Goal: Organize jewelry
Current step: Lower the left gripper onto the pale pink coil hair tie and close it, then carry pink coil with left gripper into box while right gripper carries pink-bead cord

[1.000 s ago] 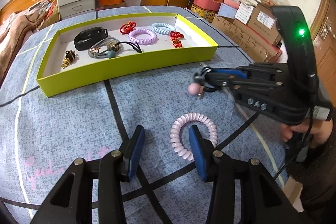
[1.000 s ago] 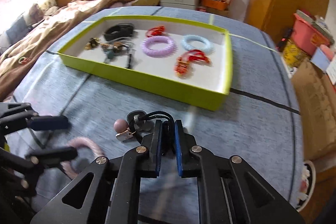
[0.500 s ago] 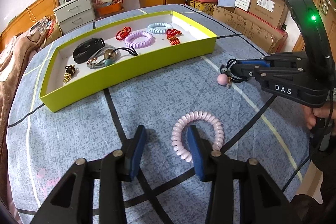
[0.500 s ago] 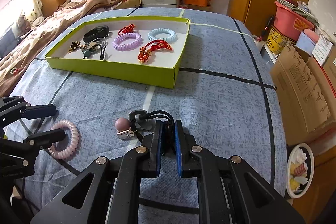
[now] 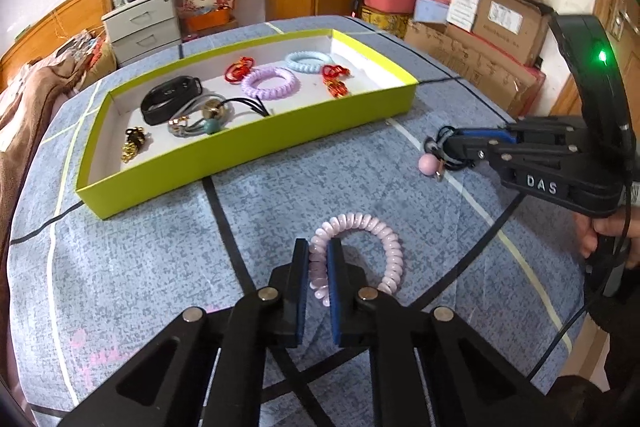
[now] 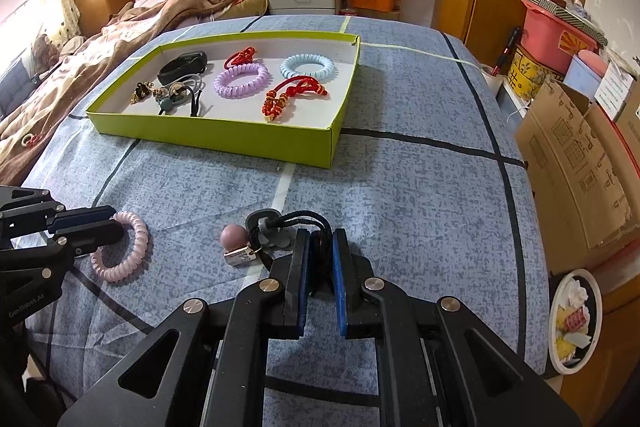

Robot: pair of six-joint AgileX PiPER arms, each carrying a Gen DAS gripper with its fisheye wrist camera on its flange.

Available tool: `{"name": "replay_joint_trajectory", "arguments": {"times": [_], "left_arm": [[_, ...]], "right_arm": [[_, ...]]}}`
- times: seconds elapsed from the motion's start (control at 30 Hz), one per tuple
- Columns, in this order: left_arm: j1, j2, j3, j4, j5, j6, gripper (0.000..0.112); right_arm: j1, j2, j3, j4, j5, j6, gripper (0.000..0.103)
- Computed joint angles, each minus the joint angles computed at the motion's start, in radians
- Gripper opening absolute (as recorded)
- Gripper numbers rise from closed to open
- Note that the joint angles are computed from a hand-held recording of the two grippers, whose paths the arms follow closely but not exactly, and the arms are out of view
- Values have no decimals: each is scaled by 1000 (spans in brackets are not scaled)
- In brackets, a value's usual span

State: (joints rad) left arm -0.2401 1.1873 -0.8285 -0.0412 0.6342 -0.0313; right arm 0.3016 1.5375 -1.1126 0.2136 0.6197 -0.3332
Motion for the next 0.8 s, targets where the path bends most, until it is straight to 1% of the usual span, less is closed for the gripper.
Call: {"name": "replay_joint_trajectory", "arguments": {"times": [0.07, 0.23, 0.3, 0.4, 0.47, 0.6, 0.8], "left_arm": [[2, -9, 3, 19, -5, -18, 9], [33, -24, -1, -12, -9, 12, 9], [65, -25, -5, -72, -4, 63, 9], [74, -30, -3, -54, -8, 44, 9], [98, -36, -3, -86, -8, 72, 9], [129, -50, -4, -109, -5, 92, 9], [173, -60, -12, -137, 0, 117, 9]], "right_arm": [[6, -6, 5, -12, -8, 11, 11], [2, -33, 21, 9, -36, 5, 11], [0, -42, 24, 32, -36, -10, 11], [-1, -58, 26, 67, -35, -39, 11], [0, -71, 33, 78, -41, -50, 10], [-6, -77, 21, 130, -30, -83, 10], [3, -96, 13, 134, -31, -77, 10]]}}
